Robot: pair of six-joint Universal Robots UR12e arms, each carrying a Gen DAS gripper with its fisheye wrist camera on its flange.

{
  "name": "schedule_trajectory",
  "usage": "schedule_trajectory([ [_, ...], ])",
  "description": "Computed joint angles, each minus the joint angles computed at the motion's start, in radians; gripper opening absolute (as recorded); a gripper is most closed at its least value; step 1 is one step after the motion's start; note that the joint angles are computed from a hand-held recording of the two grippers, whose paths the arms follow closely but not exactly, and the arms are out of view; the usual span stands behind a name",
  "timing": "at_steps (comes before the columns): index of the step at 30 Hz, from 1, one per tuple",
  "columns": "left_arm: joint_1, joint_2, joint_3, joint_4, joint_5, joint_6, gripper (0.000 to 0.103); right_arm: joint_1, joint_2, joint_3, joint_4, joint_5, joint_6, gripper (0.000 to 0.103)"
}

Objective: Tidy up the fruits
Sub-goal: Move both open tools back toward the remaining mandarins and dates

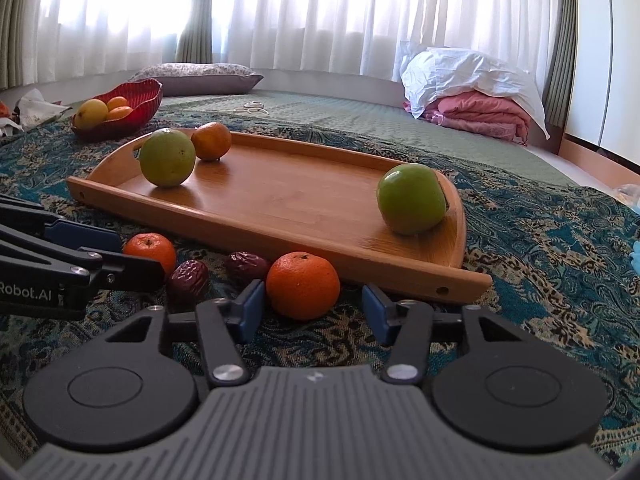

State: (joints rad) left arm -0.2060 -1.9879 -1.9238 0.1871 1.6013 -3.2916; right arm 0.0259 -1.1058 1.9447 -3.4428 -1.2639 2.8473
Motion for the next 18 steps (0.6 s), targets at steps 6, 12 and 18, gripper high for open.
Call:
schedule_trajectory([
  [6,-0.01,-0.005,0.006,-0.006,0.009,0.025,0.044,0.001,-0.001,-0.002,0.011,0.0,-0.002,0.061],
  [12,-0.012,-0.007,0.007,-0.009,0.01,0.025,0.044,0.0,-0.001,-0.005,0.024,0.004,-0.004,0.061],
  [18,-0.013,-0.011,0.013,-0.013,0.012,0.023,0.044,0.0,0.0,-0.006,0.025,0.007,-0.004,0.061],
])
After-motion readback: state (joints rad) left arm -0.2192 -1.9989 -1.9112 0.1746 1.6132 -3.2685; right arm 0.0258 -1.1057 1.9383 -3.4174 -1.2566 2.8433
